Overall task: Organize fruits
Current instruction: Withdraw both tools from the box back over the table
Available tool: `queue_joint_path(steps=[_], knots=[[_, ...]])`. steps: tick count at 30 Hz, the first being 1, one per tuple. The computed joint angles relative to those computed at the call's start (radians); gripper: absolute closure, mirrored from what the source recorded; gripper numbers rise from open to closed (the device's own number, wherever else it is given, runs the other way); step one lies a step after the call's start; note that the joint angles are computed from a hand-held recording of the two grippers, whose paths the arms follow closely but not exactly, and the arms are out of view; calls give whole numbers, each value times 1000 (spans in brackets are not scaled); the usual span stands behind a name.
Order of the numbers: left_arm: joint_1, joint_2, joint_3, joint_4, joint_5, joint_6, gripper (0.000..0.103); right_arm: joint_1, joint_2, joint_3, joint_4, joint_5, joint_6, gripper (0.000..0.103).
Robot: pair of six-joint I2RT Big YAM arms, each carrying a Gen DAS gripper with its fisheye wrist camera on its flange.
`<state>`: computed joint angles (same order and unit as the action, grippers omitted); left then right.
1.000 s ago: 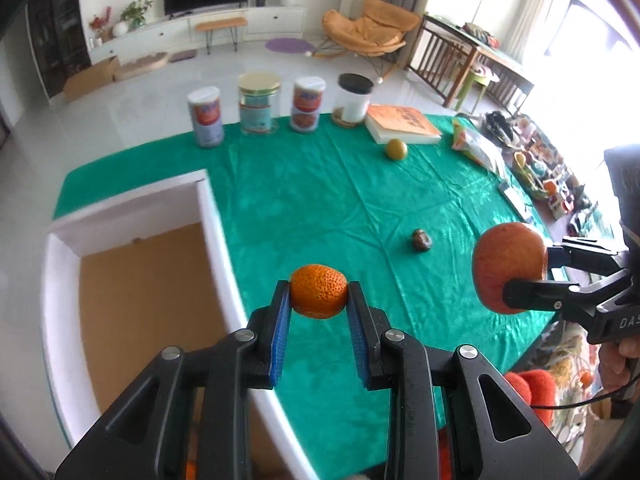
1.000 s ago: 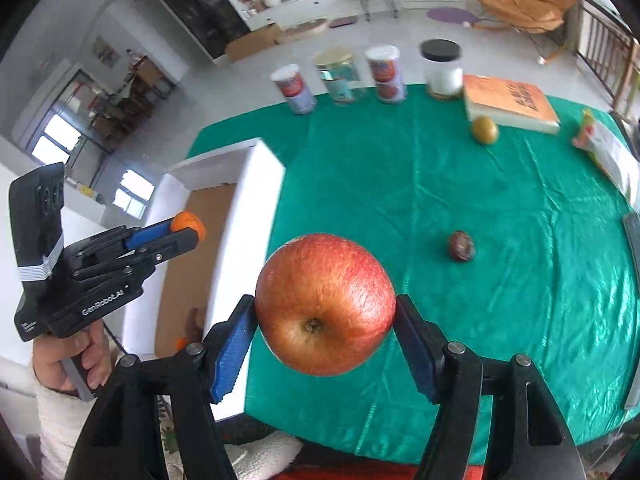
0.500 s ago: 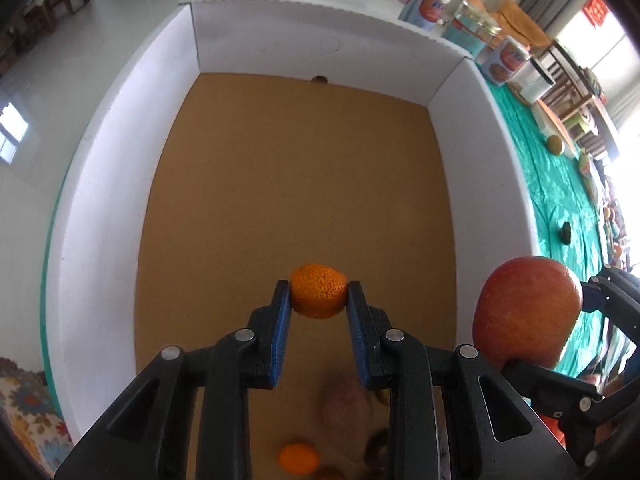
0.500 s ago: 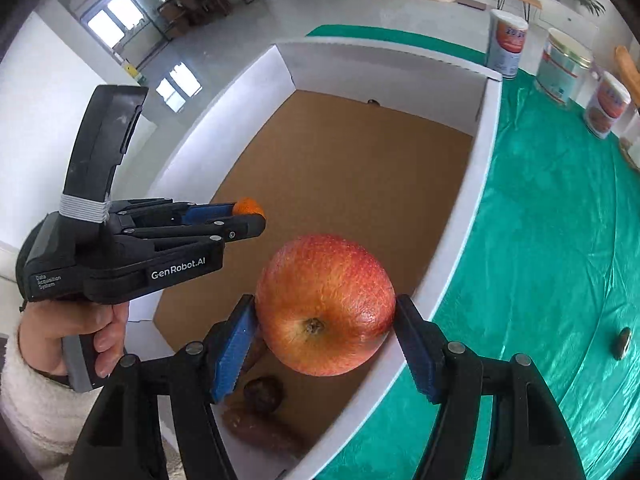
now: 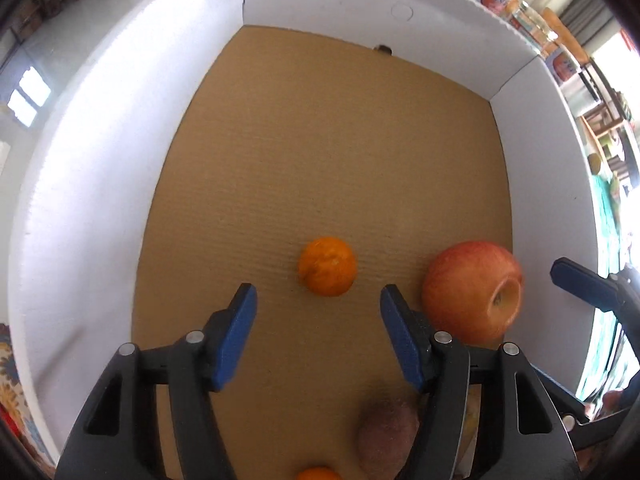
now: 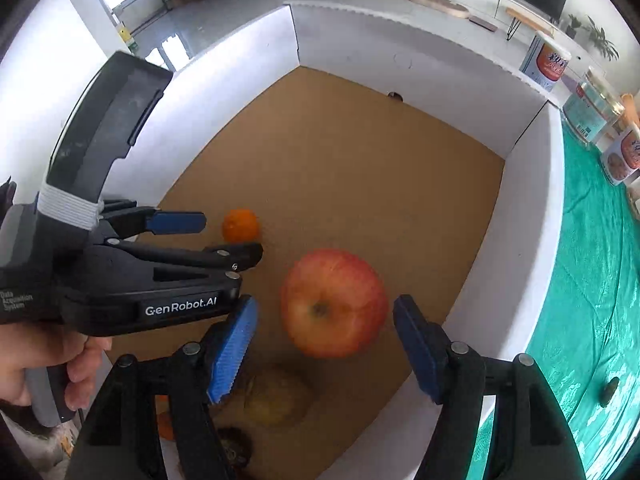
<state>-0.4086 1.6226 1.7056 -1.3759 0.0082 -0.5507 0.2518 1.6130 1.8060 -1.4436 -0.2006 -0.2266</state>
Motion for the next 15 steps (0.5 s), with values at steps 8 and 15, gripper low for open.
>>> queue_joint_path(steps=[8, 15], knots=[[-182, -100, 155, 89, -173, -25, 26, -235, -168, 18, 58, -148, -48, 4], [-458, 28, 336, 198, -172, 25, 25, -610, -336, -179, 170, -170, -164, 3]])
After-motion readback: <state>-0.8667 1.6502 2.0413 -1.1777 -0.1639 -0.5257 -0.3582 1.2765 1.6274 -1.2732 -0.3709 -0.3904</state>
